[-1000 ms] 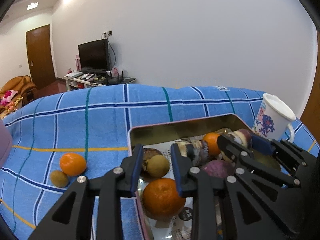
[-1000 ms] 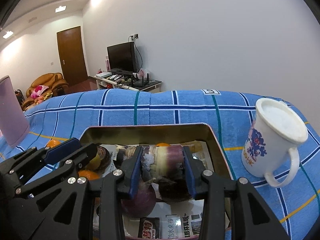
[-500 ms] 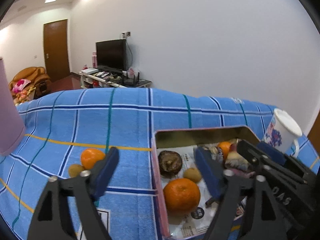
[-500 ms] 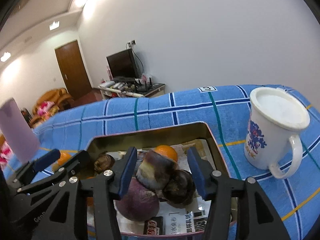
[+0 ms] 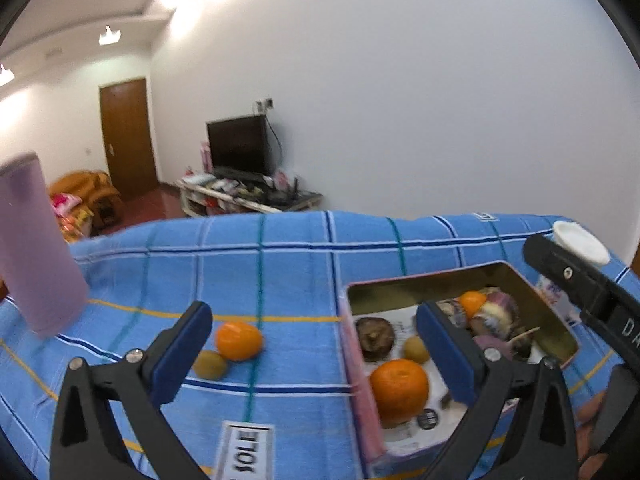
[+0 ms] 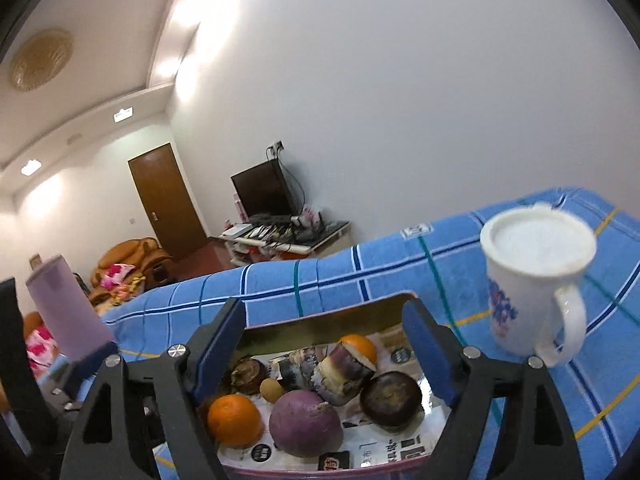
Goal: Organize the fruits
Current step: 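Withdraw both tools from the box toward the loose mandarin and tan fruit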
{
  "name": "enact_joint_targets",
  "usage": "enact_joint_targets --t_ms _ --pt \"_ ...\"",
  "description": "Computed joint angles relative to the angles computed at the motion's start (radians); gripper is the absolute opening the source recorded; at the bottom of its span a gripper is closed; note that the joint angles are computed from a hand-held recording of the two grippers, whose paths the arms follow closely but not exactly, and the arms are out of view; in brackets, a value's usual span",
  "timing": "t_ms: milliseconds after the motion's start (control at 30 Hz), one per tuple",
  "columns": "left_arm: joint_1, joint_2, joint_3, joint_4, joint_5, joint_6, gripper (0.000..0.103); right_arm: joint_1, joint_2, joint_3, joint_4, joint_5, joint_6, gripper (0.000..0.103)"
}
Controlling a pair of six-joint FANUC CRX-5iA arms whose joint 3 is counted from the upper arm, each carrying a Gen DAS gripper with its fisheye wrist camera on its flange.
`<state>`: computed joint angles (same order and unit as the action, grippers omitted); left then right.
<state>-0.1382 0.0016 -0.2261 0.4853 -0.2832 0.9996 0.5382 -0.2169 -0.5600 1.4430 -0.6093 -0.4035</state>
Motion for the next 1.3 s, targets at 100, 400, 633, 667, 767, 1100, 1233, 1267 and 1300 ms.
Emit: enact_joint_targets --t_ms 100,400,633,667,767,1100,1233,1267,1300 --pt "0.010 -0.011 -0.006 -0.051 0.024 0.045 0.103 0.023 0.008 -0.007 0.070 -0.071 -0.031 0.082" --pt "0.025 -0.032 -0.057 -0.041 0.079 -0.015 0.103 0.089 0.013 -0.020 0.098 -0.219 -0.031 0.082" --pt "0.039 -0.050 -0.093 0.035 0.055 -0.092 0.103 0.158 0.043 0.005 0.070 -0.336 0.027 0.082" --pt "0.040 -0.055 -0.106 0.073 0.057 -0.130 0.103 0.172 0.046 0.010 0.054 -0.349 0.039 0.082" --pt "0.041 -0.068 -0.134 0.132 0.065 -0.202 0.103 0.201 0.055 0.019 0.036 -0.383 0.070 0.082" --pt "0.062 -0.097 -0.182 0.217 0.086 -0.326 0.103 0.277 0.093 0.062 -0.033 -0.453 0.097 0.082" --pt "0.076 -0.100 -0.196 0.272 0.085 -0.388 0.103 0.286 0.103 0.082 -0.079 -0.442 0.092 0.082" --pt "0.083 -0.101 -0.194 0.269 0.077 -0.385 0.103 0.285 0.105 0.087 -0.088 -0.439 0.088 0.082" --pt "0.090 -0.099 -0.191 0.268 0.069 -0.385 0.103 0.287 0.109 0.092 -0.095 -0.438 0.086 0.082"
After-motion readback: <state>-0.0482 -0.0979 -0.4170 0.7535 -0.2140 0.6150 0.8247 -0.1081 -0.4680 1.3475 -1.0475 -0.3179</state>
